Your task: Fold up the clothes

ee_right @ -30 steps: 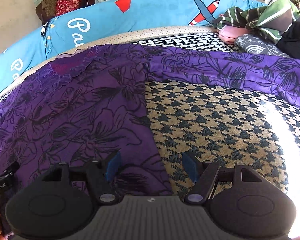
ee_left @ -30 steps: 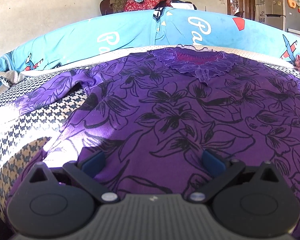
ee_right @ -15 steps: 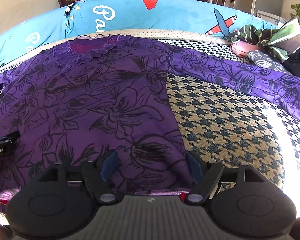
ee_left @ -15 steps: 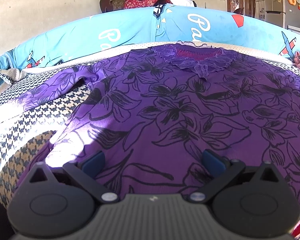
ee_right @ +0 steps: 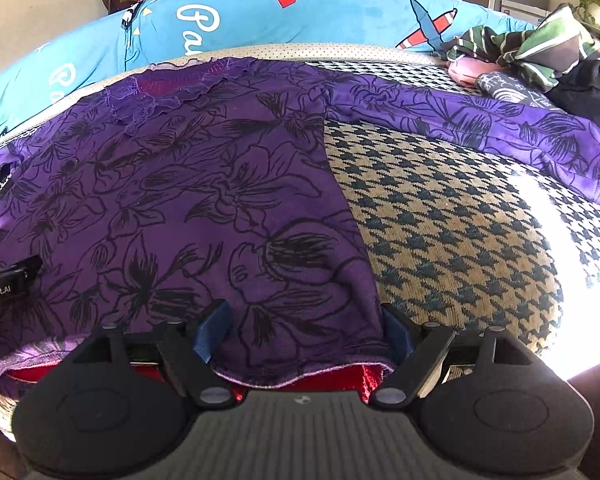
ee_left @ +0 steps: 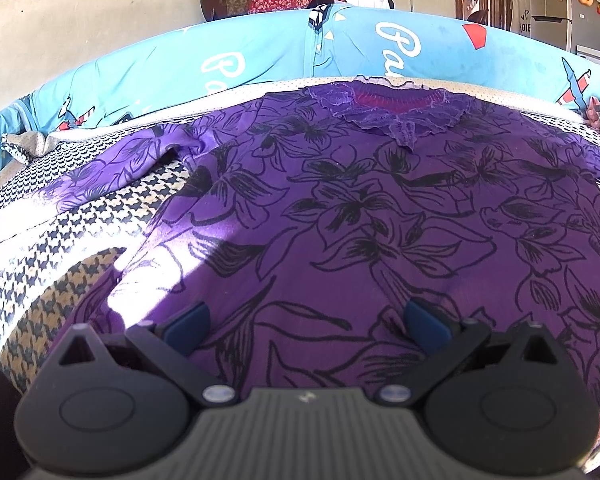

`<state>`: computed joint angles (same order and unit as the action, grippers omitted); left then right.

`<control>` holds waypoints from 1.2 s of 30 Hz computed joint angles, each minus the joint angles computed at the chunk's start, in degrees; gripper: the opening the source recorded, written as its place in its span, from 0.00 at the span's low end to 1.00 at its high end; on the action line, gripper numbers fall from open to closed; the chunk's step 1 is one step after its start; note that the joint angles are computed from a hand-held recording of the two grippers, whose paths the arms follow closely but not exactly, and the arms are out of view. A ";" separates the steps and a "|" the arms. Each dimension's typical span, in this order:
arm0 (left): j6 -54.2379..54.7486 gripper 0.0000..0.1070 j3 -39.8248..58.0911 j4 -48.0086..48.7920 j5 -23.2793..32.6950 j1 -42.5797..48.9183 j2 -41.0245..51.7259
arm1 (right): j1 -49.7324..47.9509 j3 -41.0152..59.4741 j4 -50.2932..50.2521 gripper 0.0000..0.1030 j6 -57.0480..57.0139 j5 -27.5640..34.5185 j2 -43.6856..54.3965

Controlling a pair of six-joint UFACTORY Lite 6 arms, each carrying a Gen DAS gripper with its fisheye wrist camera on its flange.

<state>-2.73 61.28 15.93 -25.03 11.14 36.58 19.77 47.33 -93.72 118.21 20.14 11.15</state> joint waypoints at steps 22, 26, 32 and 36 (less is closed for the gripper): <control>-0.35 0.96 -3.03 1.36 0.09 0.77 -2.44 | 1.23 -1.99 5.81 0.79 -2.31 -0.69 -1.78; -0.08 0.96 -3.44 1.21 0.35 0.81 -2.81 | 1.51 -2.34 6.75 0.79 -2.90 -0.72 -2.21; -0.64 0.96 -4.12 2.12 0.74 1.17 -3.51 | 1.87 -2.96 7.84 0.79 -3.53 -0.92 -2.86; -1.15 0.96 -4.40 2.87 0.94 1.39 -3.83 | 2.16 -3.17 9.42 0.79 -4.40 -1.00 -3.20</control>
